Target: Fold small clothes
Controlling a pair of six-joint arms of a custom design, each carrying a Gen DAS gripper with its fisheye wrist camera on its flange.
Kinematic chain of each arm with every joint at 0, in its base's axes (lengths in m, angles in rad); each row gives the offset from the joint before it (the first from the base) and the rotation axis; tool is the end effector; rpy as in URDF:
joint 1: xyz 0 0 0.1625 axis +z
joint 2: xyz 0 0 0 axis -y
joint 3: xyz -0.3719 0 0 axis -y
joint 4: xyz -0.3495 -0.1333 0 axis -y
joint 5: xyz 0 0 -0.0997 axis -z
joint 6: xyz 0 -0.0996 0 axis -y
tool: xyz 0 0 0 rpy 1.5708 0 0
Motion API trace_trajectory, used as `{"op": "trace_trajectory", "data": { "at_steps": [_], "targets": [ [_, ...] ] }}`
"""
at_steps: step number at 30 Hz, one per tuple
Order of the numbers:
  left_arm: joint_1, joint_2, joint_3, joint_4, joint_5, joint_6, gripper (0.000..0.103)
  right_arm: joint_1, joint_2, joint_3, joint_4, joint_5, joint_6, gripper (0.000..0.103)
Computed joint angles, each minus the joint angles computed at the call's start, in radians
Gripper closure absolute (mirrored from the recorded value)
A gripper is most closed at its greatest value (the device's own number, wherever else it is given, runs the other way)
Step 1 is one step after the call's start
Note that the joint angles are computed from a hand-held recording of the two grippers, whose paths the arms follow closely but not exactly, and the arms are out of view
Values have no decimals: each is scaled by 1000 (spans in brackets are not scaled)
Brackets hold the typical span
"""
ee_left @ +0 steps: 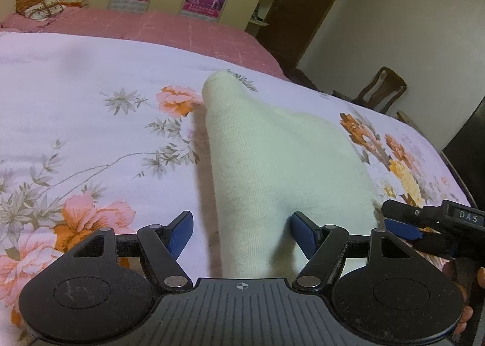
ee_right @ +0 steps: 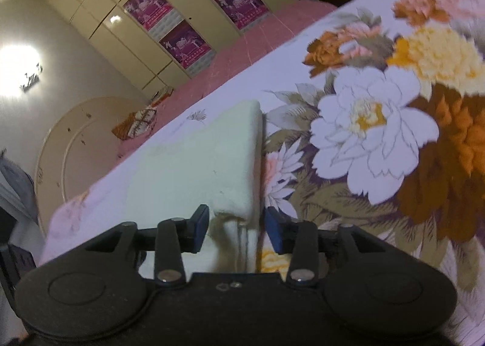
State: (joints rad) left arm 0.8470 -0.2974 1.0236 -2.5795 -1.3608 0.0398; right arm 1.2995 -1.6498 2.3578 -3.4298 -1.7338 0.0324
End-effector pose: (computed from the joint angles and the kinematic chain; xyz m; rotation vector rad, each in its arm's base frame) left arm -0.3745 -0.6564 -0.0264 1.0750 2.7979 -0.5074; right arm 0.0146 -0.3845 0.3569 -0.4941 -2.3787 1.5391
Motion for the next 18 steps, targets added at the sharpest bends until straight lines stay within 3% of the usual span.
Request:
{"op": "trace_trajectory", "data": {
  "at_steps": [4, 12, 18],
  "targets": [
    [18, 9, -34, 37, -59, -33, 32, -45, -22, 3, 33, 62, 41, 48],
    [76, 44, -114, 96, -224, -181, 32, -162, -62, 5, 96, 271, 94, 46],
    [101, 69, -155, 120, -292, -246, 33, -153, -50, -25, 164, 269, 57, 48]
  ]
}}
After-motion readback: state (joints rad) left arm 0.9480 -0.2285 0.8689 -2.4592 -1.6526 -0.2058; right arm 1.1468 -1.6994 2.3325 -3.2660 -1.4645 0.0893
